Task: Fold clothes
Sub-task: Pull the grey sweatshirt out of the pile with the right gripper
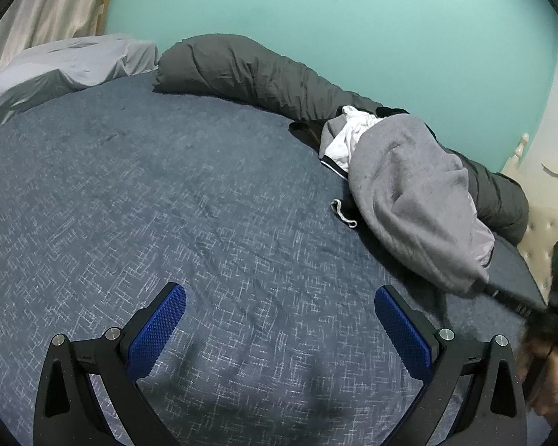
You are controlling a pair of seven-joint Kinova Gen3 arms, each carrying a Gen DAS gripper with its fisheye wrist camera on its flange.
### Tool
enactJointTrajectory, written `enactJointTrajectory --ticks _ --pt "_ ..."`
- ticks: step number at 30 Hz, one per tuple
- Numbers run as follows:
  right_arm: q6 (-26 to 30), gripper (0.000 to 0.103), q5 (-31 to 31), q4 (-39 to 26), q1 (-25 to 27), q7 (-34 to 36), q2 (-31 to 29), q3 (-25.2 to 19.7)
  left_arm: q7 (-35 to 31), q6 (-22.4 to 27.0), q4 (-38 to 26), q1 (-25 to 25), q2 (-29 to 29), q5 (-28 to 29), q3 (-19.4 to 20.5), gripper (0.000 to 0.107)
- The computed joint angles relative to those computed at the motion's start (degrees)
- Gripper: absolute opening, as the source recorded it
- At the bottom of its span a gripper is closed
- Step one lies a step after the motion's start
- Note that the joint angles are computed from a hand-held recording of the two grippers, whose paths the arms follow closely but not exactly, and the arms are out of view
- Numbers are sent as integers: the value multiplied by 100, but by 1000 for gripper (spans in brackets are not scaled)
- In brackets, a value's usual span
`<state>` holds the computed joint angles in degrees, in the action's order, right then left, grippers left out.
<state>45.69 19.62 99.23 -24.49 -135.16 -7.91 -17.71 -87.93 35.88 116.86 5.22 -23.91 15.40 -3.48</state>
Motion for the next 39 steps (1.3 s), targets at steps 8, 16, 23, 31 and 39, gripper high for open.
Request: enactJointTrajectory --ticks 8,16,23,31,39 --pt "313 57 208 -197 -164 -315 326 -46 34 -41 30 6 26 -120 144 103" --pt "636 56 717 -406 -743 -511 968 20 112 83 -48 -40 120 -297 318 103" --pt "689 9 786 -611 -979 -602 669 281 181 299 -299 -55 -66 -390 299 103" --pt "1206 7 340 -1467 -673 -150 -151 -203 88 1633 -1156 68 -535 -275 -123 103" --pt "2348 7 852 -3141 -529 -210 -246 -1349 -38 2990 -2481 -32 -978 -433 -307 103"
